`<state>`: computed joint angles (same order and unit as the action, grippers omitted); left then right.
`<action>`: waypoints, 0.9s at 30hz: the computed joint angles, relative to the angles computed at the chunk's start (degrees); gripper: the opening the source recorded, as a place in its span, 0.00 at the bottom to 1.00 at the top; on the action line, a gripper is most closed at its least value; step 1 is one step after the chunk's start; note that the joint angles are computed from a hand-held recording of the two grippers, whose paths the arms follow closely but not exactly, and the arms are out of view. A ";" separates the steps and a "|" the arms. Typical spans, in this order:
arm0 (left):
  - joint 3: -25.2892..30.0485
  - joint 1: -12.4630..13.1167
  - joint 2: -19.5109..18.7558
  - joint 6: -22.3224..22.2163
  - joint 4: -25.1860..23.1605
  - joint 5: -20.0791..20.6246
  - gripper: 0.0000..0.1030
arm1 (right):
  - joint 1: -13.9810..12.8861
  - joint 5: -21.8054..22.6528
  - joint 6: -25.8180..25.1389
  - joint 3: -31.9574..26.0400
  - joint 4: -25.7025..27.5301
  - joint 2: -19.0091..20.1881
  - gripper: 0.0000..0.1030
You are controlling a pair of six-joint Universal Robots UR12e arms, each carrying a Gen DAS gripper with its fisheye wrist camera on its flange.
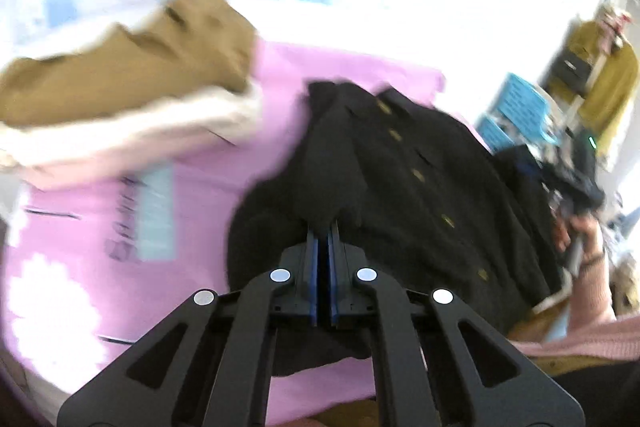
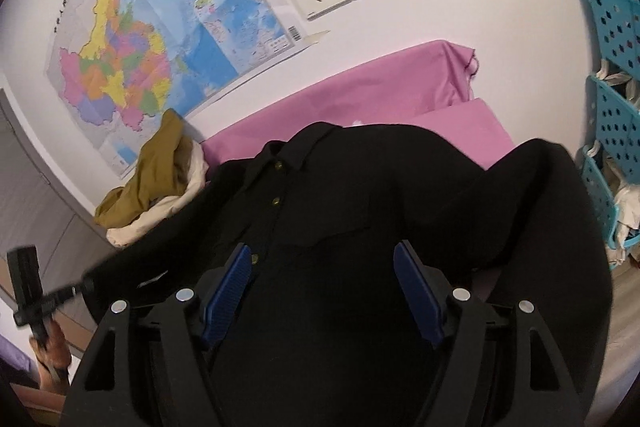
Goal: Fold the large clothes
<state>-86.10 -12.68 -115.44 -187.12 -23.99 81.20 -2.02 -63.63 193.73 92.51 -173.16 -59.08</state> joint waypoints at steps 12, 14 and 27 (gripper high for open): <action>7.64 1.12 -5.84 -10.11 -17.69 24.55 0.30 | -0.10 2.07 -1.34 0.27 3.02 0.37 0.70; 2.53 2.62 -3.49 -8.67 -7.01 12.55 0.36 | -0.04 2.23 -2.47 0.71 3.57 -0.02 0.70; -3.77 3.46 -3.19 5.40 -0.80 -18.56 0.65 | 0.58 5.21 -5.86 2.70 4.10 -0.69 0.75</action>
